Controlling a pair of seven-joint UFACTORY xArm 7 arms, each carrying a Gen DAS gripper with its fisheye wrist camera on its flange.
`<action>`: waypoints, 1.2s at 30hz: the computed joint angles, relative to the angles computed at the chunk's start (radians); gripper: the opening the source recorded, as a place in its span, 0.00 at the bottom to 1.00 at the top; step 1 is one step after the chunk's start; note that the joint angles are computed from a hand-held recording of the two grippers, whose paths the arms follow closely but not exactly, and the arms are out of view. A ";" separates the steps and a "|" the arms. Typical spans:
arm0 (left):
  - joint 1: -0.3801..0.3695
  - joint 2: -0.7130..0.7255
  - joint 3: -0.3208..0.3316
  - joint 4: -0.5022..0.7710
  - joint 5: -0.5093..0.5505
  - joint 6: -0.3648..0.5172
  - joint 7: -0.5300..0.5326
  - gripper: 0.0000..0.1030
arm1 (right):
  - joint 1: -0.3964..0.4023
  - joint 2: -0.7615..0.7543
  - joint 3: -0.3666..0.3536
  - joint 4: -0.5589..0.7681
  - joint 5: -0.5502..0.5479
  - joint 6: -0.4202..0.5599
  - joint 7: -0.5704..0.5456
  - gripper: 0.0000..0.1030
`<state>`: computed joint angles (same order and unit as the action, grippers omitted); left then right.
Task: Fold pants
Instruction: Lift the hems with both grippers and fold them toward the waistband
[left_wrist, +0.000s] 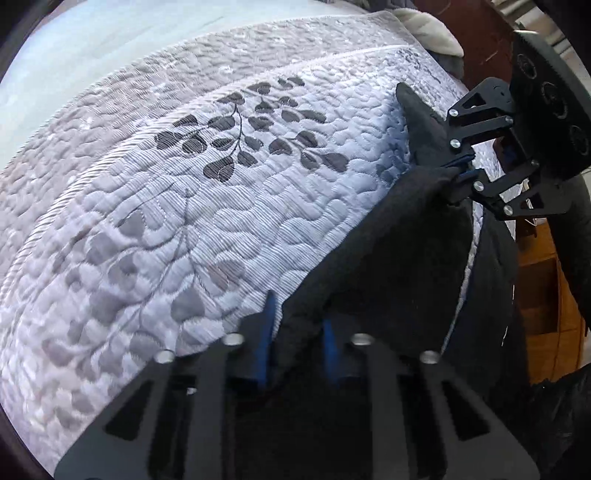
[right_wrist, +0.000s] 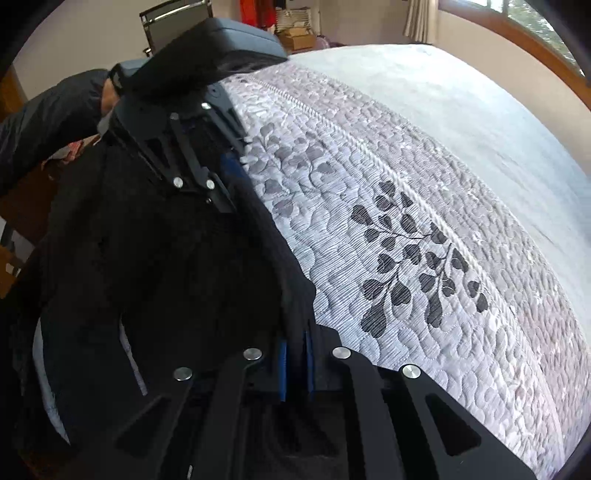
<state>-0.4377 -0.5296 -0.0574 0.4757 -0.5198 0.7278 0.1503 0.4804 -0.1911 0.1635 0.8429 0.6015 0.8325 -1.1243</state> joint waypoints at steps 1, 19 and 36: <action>0.007 -0.038 -0.027 -0.013 0.018 -0.006 -0.037 0.13 | 0.002 -0.019 0.001 -0.015 0.011 -0.014 0.000 0.07; -0.120 -0.413 -0.404 0.064 0.370 0.284 -0.789 0.09 | 0.147 -0.758 -0.066 -0.409 0.014 0.004 0.186 0.09; -0.302 -0.268 -0.675 0.223 0.402 0.375 -1.295 0.10 | 0.260 -1.413 -0.016 -0.675 -0.078 0.361 0.620 0.10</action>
